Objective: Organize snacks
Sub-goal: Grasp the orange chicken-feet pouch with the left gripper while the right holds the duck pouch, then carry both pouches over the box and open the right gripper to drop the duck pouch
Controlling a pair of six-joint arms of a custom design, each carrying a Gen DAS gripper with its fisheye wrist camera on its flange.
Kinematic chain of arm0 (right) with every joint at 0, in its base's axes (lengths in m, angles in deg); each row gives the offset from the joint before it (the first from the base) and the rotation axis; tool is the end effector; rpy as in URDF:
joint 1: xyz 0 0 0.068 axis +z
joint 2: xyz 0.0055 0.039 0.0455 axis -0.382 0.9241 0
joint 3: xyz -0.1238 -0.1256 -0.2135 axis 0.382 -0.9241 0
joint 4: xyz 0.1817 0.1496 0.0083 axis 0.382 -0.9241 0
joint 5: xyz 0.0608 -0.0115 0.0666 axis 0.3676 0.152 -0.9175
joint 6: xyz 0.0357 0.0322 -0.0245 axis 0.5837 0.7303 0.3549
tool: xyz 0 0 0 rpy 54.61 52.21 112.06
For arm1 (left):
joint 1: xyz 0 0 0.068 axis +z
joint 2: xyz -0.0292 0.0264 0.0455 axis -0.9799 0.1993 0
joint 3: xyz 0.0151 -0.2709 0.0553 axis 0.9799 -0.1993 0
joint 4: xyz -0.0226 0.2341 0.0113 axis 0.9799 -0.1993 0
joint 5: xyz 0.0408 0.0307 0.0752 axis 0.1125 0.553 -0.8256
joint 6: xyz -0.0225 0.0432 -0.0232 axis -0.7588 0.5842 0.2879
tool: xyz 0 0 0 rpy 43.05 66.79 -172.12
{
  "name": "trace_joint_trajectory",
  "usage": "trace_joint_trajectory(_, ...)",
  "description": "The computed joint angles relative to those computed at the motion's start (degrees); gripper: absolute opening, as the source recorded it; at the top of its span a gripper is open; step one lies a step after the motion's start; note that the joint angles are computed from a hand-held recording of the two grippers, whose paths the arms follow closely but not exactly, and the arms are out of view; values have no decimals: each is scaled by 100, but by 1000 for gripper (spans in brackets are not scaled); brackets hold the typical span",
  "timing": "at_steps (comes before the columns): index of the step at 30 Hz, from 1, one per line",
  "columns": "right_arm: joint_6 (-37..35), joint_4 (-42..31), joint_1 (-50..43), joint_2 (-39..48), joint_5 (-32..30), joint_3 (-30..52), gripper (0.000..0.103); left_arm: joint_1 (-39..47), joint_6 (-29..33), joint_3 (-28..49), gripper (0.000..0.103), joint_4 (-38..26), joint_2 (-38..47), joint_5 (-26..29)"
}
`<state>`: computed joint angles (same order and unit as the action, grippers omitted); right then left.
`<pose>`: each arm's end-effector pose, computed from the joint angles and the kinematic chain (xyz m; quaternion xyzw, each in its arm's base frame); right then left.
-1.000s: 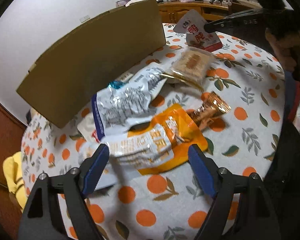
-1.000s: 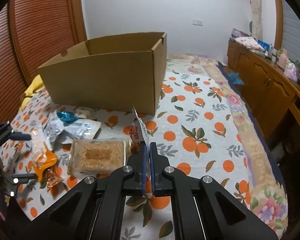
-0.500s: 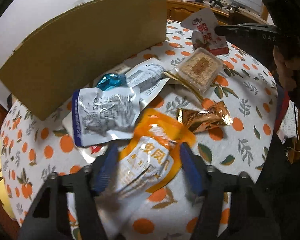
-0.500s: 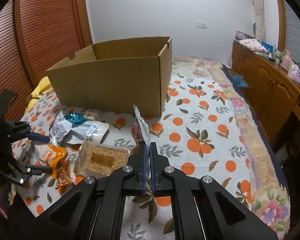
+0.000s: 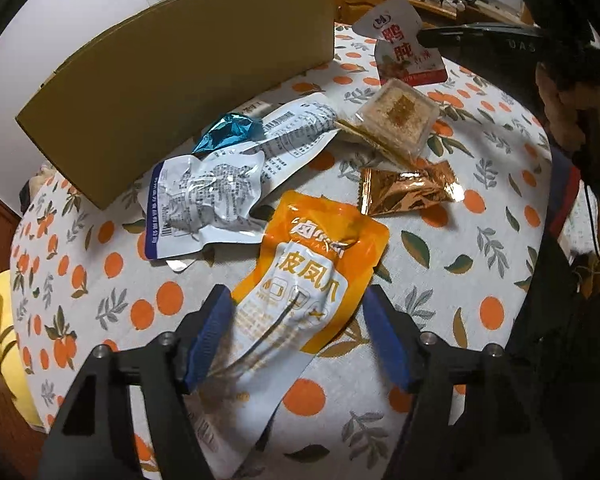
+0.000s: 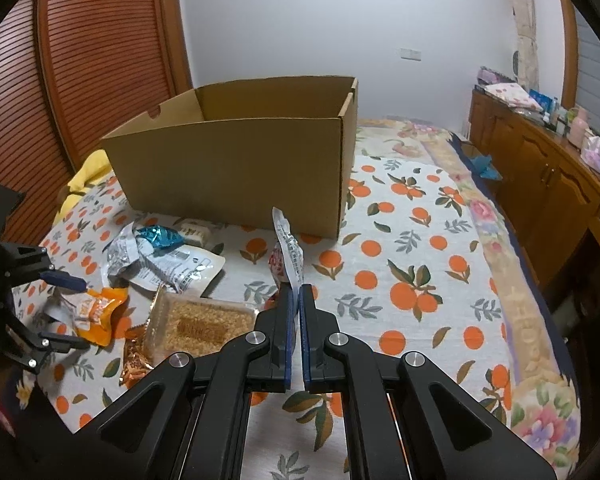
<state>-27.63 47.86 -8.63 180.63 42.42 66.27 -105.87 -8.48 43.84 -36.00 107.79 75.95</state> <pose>0.1757 0.0336 0.0428 0.0692 0.9078 -0.0192 0.4132 0.2675 -0.1499 0.0509 0.5499 0.7961 -0.1208 0.2217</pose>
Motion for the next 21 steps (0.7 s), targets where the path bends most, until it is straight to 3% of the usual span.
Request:
trace_joint_trajectory(3, -23, -167, 21, -146, 29, 21, 1, -19, 43, -36, 50, 22, -8, 125)
trace_joint_trajectory(9, -68, -379, 51, -366, 51, 26, 1, -132, -109, -371, 34, 518, -179, -11)
trace_joint_trajectory(21, -34, -590, 259, -699, 202, 10, 1, 142, -349, -832, 31, 560, -968, 763)
